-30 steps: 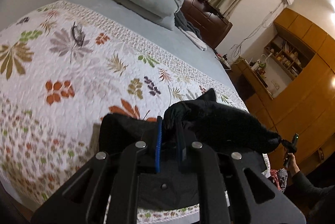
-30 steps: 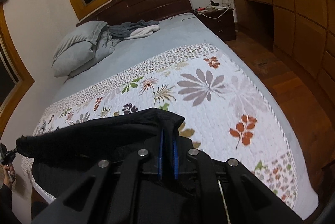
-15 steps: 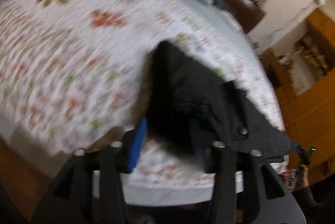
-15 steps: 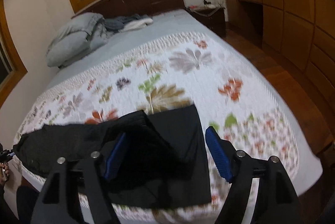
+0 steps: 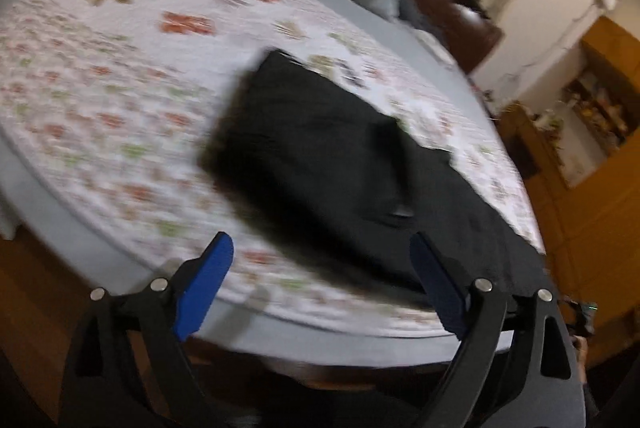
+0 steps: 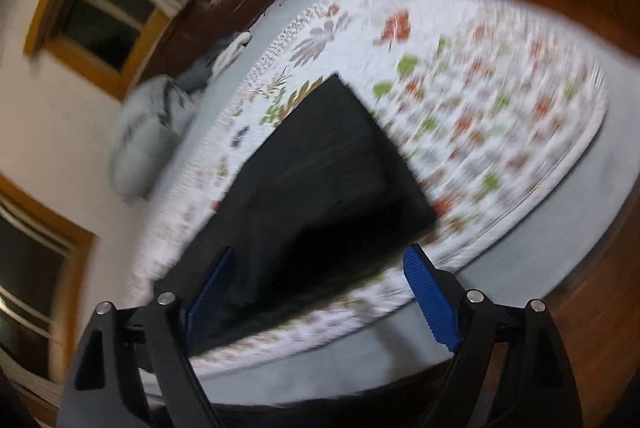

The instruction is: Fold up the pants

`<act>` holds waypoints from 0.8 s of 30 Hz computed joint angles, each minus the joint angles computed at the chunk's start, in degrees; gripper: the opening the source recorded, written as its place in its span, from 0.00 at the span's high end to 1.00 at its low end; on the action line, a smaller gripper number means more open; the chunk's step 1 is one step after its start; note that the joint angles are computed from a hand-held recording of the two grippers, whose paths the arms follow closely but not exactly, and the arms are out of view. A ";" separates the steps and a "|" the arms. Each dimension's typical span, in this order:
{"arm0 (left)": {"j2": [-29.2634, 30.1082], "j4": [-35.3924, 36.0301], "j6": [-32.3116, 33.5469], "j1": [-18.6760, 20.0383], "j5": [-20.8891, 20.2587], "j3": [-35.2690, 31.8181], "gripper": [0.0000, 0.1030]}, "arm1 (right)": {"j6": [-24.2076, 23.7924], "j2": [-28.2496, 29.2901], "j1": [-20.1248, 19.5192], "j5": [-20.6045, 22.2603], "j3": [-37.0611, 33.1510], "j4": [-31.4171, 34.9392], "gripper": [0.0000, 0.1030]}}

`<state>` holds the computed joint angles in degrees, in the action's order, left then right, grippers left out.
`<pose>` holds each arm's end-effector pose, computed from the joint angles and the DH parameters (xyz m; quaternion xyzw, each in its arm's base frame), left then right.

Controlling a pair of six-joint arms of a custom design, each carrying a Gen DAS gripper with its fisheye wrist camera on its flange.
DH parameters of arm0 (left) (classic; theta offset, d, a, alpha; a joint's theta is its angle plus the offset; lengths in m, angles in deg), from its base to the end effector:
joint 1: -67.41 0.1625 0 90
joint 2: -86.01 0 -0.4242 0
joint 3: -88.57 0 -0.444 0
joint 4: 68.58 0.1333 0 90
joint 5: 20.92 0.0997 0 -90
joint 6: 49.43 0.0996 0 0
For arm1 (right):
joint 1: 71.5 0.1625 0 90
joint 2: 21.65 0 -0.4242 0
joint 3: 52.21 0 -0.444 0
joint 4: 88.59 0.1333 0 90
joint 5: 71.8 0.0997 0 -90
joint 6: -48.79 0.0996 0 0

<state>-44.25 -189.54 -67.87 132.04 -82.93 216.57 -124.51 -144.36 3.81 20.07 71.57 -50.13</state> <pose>0.0337 -0.3492 0.4848 -0.0128 0.9323 -0.3438 0.1115 0.0680 -0.2535 0.3709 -0.1747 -0.8874 0.4242 0.0444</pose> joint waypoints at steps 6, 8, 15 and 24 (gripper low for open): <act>3.90 -8.46 -3.27 2.98 -10.44 2.71 0.12 | 5.80 2.04 -7.84 -14.13 1.72 -5.30 0.37; 4.45 -10.82 -4.70 4.08 -12.93 3.60 0.11 | 5.79 6.87 -6.03 -13.43 -0.26 -5.45 0.73; 4.92 -16.52 -9.81 6.28 -16.64 6.22 0.11 | 1.93 11.25 -1.51 -2.16 -1.67 -7.56 0.95; 6.19 -17.86 -11.36 7.47 -17.55 5.87 0.11 | 2.14 10.85 -1.54 -4.65 0.24 -9.44 0.66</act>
